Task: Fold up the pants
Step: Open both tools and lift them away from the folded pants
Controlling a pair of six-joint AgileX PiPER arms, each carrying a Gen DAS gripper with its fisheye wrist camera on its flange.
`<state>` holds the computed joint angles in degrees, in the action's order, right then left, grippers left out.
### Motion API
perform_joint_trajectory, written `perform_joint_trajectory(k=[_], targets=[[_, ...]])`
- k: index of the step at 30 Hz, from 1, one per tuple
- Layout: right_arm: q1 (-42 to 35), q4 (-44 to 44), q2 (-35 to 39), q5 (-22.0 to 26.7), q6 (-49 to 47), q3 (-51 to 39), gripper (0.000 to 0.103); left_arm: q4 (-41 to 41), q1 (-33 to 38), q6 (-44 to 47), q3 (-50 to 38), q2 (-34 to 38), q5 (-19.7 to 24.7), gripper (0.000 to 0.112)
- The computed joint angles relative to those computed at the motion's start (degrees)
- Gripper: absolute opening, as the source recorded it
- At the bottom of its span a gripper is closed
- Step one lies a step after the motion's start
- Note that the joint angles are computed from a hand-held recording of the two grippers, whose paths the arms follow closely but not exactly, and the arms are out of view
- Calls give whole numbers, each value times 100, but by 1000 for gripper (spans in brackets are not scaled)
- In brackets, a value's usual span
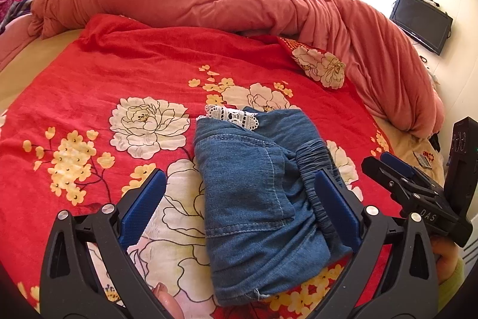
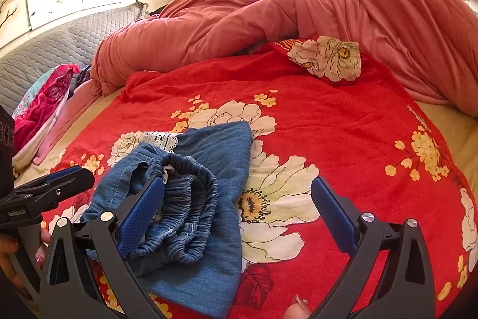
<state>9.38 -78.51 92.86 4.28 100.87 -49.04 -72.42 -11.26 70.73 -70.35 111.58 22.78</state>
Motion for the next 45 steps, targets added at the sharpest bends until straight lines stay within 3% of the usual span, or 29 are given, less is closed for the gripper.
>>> perform_joint_trajectory(k=[6, 18, 24, 45], targets=[[58, -45, -285, 55, 62, 143, 98, -330, 37, 342, 339, -323, -53, 94], [303, -936, -946, 231, 1086, 602, 98, -1557, 166, 1557, 1376, -1068, -255, 94], [556, -382, -1259, 478, 540, 801, 98, -2074, 149, 2055, 1764, -1334, -412, 94], [1665, 1124, -2211, 1502, -634, 1344, 98, -2434, 170, 2671, 3022, -2263, -586, 94]])
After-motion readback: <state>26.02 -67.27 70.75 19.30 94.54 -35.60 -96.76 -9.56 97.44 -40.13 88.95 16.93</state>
